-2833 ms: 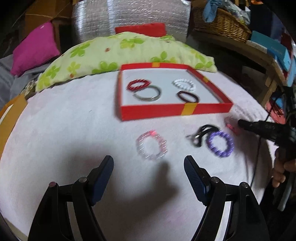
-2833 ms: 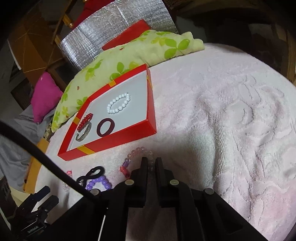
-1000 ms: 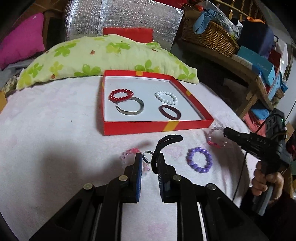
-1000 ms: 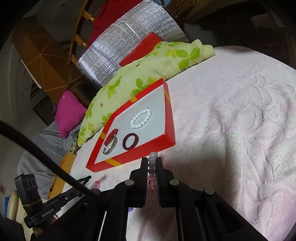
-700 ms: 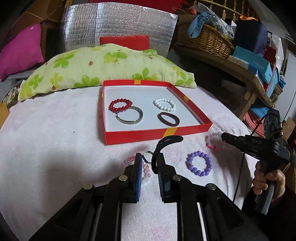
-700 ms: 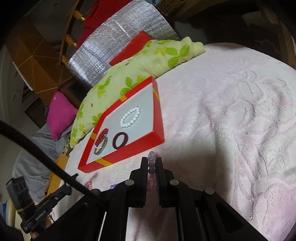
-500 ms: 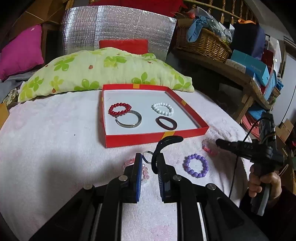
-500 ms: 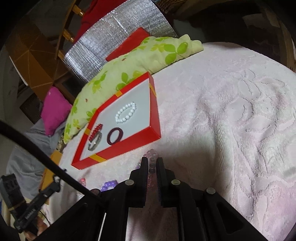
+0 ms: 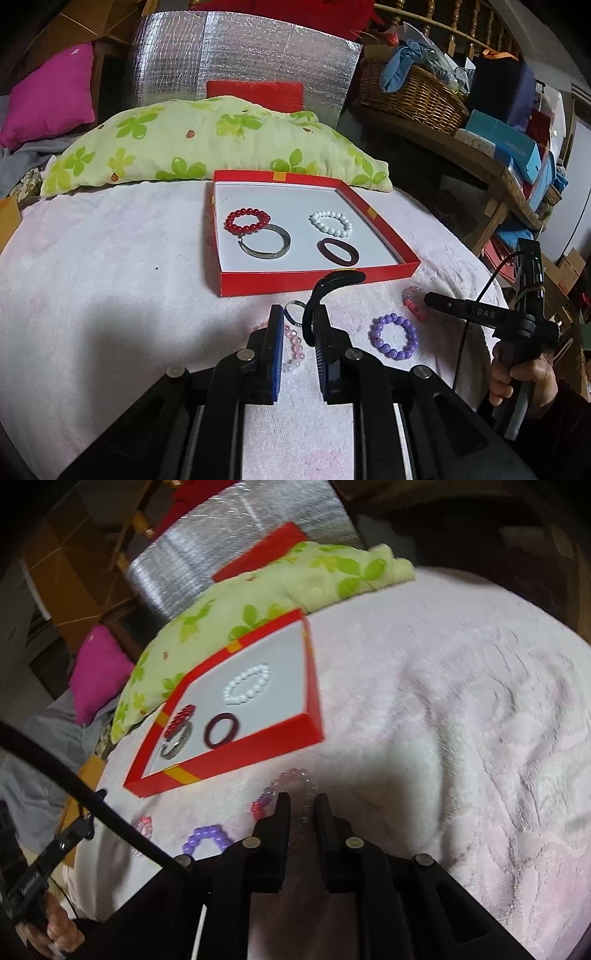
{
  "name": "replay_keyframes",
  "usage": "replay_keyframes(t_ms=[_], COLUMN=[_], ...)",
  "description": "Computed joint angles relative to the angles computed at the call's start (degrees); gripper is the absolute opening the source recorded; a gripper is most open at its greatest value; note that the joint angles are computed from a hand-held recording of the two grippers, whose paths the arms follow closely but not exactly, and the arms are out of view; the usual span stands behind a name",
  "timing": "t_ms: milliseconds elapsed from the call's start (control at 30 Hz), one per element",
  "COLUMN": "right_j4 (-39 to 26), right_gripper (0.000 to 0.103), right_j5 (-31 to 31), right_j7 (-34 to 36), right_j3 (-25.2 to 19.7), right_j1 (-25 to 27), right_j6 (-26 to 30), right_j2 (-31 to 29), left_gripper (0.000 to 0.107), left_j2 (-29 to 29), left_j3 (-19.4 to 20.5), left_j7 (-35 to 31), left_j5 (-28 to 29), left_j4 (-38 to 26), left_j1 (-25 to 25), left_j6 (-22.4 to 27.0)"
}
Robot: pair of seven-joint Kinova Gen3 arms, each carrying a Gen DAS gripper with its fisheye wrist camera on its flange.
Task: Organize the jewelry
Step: 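Lift the black clip with the left tool while the right tool lifts the pink crystal bracelet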
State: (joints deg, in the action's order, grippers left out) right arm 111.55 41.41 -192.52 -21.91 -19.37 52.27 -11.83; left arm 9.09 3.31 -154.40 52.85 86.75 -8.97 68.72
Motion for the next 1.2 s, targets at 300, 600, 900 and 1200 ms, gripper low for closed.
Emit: replay_keyframes(t_ms=[300, 600, 900, 1200], right_j4=[1.85, 2.87, 1.76, -4.65], right_gripper=[0.014, 0.014, 0.057, 0.036], right_j5=[4.59, 6.37, -0.27, 0.53], right_j7=[-4.5, -6.96, -4.17, 3.77], right_j3=[-2.02, -3.25, -1.72, -0.35], right_j1=[0.15, 1.52, 3.32, -2.0], right_j6=[-0.69, -1.84, -1.18, 7.67], right_j2=[-1.83, -3.0, -2.68, 4.66], left_gripper=[0.016, 0.017, 0.017, 0.017], left_j2=[-0.23, 0.14, 0.06, -0.4], left_j3=[0.1, 0.23, 0.77, 0.7], left_j7=[1.37, 4.39, 4.38, 3.54], left_j5=[-1.58, -3.04, -4.74, -4.56], left_j4=[0.31, -0.23, -0.08, 0.4], left_j1=[0.97, 1.2, 2.1, 2.19], left_j6=[-1.92, -2.36, -2.75, -2.76])
